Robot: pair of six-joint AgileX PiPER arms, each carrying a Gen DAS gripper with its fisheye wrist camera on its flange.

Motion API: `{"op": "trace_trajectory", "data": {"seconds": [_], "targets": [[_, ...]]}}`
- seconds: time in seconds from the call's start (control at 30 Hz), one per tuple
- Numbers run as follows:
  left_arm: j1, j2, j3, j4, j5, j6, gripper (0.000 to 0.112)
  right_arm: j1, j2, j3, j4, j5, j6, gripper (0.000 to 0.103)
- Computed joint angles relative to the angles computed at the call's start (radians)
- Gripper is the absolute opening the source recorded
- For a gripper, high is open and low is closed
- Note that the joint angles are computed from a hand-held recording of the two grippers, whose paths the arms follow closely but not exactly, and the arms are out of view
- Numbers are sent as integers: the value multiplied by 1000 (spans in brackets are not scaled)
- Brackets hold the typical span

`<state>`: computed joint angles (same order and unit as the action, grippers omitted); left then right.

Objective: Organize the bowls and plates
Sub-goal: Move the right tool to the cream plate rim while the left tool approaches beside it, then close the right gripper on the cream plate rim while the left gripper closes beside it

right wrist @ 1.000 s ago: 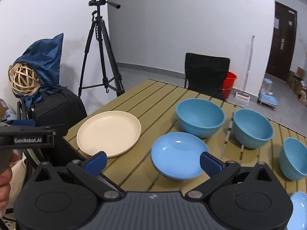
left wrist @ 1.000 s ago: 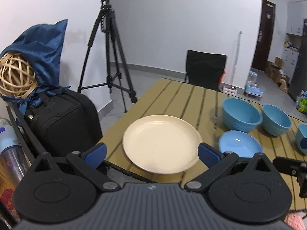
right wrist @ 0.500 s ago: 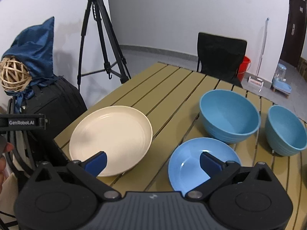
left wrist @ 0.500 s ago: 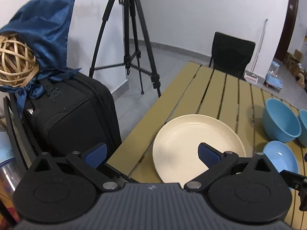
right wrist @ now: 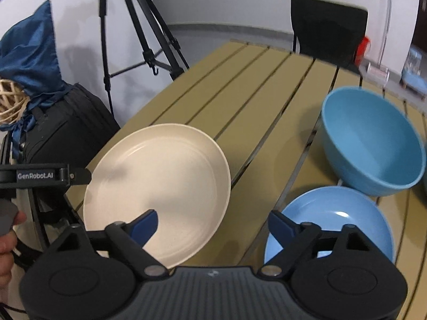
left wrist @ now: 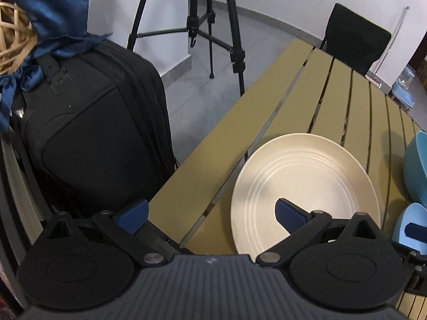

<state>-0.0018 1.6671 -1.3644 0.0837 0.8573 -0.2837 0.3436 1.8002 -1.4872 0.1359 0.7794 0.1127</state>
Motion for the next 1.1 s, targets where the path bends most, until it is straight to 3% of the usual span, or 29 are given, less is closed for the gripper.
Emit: {"op": "trace_trajectory", "data": {"seconds": [0.17,0.3,0.43,0.9,1.1], "targets": [[10,41,-24,-11,8,-4,101,-21,68,-60,42,34,1,77],[12,69,-44,-21,24,1,92,-30,102,-83,69,46,-11,56],[14,90,-59,-36,36,16,74,-41,122,-85,109,49,-42,38],[7,110,-68,-65,30,40,40,-59,135,-77,174,27,-58,18],[17,102,-55,-119,11,84,18,-70,133,-62,202,11,-68,11]]}}
